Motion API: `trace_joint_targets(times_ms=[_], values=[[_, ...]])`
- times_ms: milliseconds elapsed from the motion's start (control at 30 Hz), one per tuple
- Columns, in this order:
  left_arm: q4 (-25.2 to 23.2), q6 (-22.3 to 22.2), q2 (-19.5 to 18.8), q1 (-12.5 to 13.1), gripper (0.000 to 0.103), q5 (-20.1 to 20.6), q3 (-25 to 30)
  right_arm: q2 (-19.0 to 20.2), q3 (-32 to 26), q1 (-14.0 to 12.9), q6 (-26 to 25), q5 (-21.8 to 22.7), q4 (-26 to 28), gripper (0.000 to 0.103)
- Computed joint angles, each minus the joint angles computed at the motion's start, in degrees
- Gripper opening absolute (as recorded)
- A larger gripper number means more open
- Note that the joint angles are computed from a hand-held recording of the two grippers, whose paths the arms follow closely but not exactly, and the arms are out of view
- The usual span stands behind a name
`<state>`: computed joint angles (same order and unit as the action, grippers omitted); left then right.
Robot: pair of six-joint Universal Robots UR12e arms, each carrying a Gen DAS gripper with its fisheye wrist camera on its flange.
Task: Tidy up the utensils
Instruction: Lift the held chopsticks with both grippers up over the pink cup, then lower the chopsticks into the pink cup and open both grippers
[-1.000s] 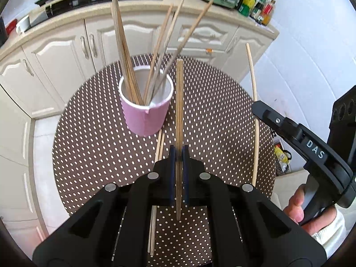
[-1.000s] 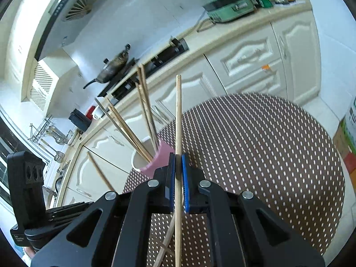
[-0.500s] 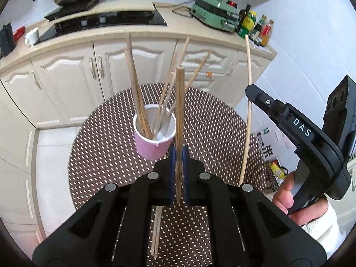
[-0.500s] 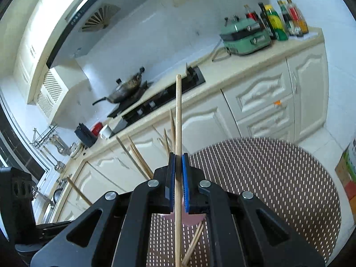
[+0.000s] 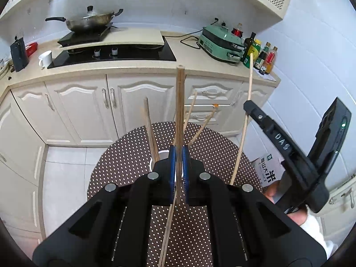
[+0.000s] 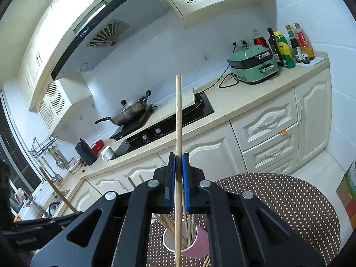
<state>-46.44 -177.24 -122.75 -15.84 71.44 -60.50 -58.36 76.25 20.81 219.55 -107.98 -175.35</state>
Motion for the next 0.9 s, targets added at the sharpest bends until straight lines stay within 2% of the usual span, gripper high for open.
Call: trace_joint_targets(times_ms=[333,433,900], values=[[0.5,-1.4,-2.3,0.2,0.006,2.1,4.5,3.0,-4.2,0.2,-2.2,-1.3,-0.8,0.005],[-0.1,-1.7,-3.1,0.1,0.006,2.0,5.7,4.0,-5.4,0.6,-2.3,-3.7,-1.2,0.005],[-6.2,-2.2,-8.2,0.1,0.007,4.3,11.6,8.1,-8.4,0.5,-3.4,-1.6,1.3,0.005]])
